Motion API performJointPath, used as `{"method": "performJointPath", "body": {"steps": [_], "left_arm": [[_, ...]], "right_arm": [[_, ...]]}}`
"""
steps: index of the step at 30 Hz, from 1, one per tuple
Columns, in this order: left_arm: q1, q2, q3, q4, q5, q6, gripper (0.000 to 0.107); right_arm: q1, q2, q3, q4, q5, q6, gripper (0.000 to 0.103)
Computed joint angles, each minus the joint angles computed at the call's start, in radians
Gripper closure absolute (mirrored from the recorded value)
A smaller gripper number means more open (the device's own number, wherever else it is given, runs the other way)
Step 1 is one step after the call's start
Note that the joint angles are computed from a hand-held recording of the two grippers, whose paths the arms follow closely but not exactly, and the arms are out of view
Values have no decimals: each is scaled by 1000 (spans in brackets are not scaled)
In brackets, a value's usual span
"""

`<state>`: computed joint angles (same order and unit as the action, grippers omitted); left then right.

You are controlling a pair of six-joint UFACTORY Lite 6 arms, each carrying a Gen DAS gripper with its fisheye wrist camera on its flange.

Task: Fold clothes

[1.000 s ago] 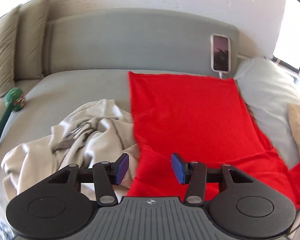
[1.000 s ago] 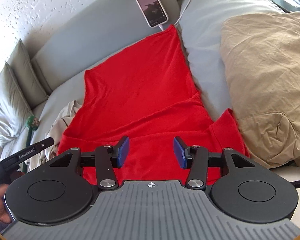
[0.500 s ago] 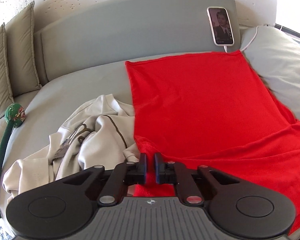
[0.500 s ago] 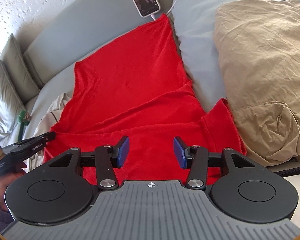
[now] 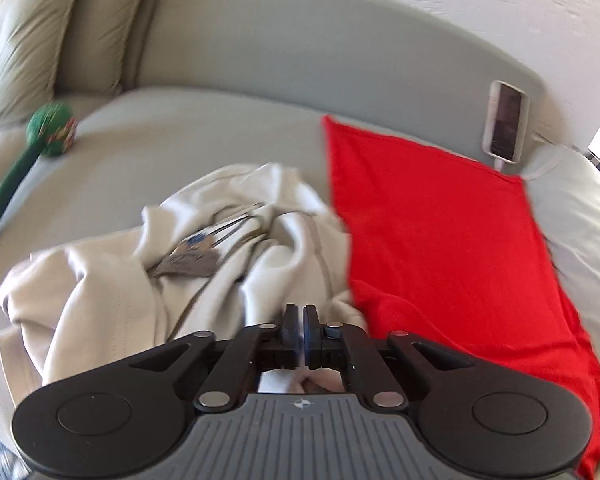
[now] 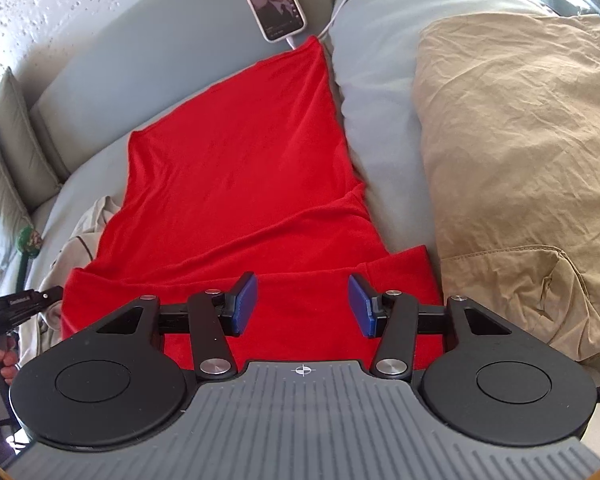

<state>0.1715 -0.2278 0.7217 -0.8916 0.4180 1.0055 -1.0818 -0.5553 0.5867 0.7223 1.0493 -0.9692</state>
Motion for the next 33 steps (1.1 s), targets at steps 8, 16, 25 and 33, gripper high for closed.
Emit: {"method": "performJointPath", "body": {"steps": [8,16,25,33], "left_arm": [[-165,-157,-125,-25,-66,150,66],[-205,16,-39,39,-135,13,97],[104,231,52,-331,161,208,98],[78,-15,7,-88,139,23,67]], "right_arm": [[22,-50,-20,-4,36,23,51],[19,-104,-47,-26,59,17,51],[12,-92,-39,-16,43,5,51],[-162,73,103,72,126,-78,43]]}}
